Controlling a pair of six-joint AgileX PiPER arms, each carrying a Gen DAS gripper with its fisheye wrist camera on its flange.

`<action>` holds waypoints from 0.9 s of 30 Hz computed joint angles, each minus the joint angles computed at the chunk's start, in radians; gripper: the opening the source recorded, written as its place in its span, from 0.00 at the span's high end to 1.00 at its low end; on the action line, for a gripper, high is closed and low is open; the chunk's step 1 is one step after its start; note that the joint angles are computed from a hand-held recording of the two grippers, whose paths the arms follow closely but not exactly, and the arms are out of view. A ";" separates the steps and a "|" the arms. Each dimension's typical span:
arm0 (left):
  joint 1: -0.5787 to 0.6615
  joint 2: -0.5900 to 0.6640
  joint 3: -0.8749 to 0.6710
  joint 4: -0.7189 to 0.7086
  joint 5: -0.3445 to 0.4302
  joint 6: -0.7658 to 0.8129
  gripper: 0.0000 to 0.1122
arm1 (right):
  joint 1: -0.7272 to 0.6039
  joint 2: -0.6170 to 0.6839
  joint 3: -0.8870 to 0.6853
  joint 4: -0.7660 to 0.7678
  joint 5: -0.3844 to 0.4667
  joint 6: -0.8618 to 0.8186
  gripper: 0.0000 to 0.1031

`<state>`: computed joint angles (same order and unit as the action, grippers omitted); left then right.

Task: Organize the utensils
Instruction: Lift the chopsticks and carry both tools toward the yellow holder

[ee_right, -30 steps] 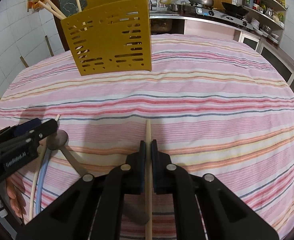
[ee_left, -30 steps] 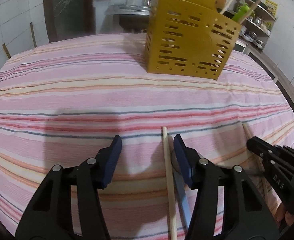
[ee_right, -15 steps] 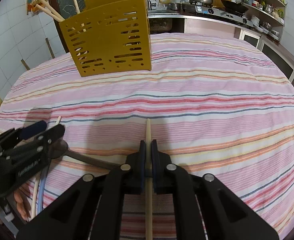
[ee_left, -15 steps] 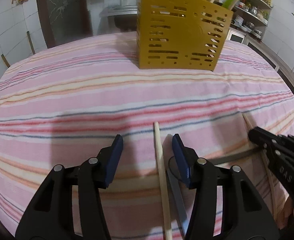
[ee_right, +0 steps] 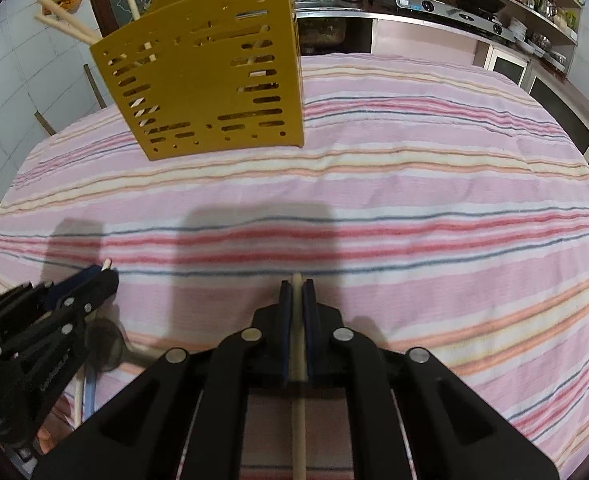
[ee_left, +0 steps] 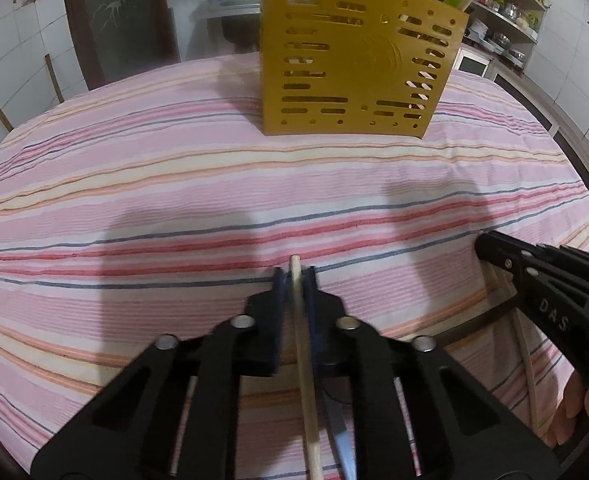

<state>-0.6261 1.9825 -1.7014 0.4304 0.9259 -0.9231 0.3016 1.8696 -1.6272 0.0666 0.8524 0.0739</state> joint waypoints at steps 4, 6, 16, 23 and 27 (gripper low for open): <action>-0.010 -0.011 0.021 0.026 -0.016 -0.030 0.97 | 0.002 -0.041 0.056 -0.004 -0.065 0.014 0.95; -0.010 -0.031 0.047 0.031 -0.038 -0.046 0.97 | 0.003 -0.078 0.098 0.006 -0.107 0.013 0.95; -0.128 -0.241 0.221 0.409 -0.048 -0.389 0.97 | -0.040 -0.313 0.291 0.124 -0.310 -0.076 0.95; -0.258 -0.387 0.340 0.674 0.072 -0.614 0.97 | -0.040 -0.438 0.390 0.137 -0.429 -0.089 0.95; -0.326 -0.439 0.394 0.761 0.146 -0.693 0.97 | -0.007 -0.515 0.465 0.011 -0.518 0.014 0.95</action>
